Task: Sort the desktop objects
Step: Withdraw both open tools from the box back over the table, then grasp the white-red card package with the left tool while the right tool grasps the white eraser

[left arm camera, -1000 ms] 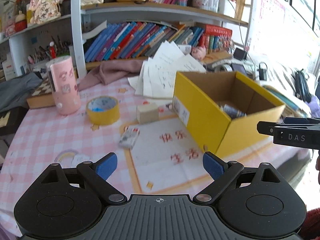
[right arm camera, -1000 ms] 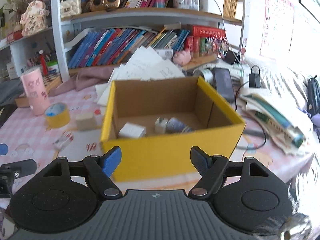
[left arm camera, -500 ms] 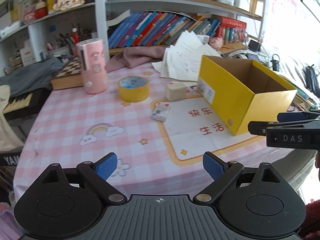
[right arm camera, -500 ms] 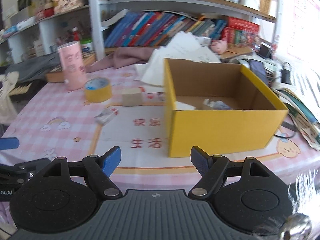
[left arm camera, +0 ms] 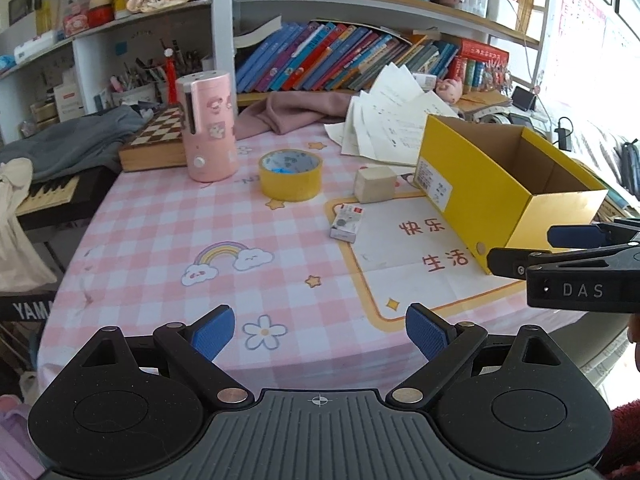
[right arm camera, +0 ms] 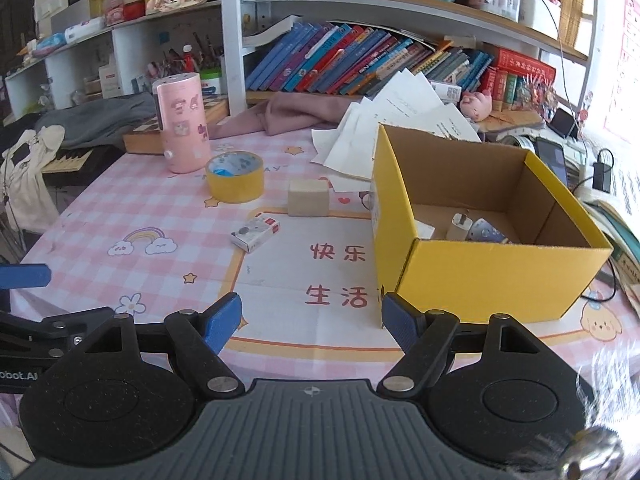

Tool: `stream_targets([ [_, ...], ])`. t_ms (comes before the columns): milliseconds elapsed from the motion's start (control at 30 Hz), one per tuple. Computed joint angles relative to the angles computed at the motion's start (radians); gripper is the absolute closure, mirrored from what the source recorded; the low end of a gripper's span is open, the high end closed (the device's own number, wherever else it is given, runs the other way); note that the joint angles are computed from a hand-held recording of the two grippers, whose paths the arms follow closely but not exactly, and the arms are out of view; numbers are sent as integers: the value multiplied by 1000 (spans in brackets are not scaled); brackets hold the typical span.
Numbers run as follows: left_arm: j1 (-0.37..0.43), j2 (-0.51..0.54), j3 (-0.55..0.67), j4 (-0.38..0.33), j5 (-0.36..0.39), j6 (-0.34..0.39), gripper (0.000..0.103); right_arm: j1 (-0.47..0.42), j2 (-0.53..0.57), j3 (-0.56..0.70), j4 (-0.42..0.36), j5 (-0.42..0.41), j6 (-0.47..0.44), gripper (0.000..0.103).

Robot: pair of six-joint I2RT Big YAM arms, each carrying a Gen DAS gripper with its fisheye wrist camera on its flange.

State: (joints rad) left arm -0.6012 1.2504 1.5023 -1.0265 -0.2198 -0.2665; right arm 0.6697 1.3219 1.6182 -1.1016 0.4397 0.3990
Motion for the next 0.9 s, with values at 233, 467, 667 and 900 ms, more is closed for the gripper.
stream_targets([
  [233,9,39,19,7,34,8,9,-22,25,19,9,-18,-45,28],
  [467,28,91,63,32,28,60,9,-68,107,92,56,-79,-118,29],
  [667,49,174,121,68,33,112,9,-130,211,207,73,-141,-146,29],
  [900,71,294,204,102,81,127,14,-197,379,407,-13,-228,-108,29],
])
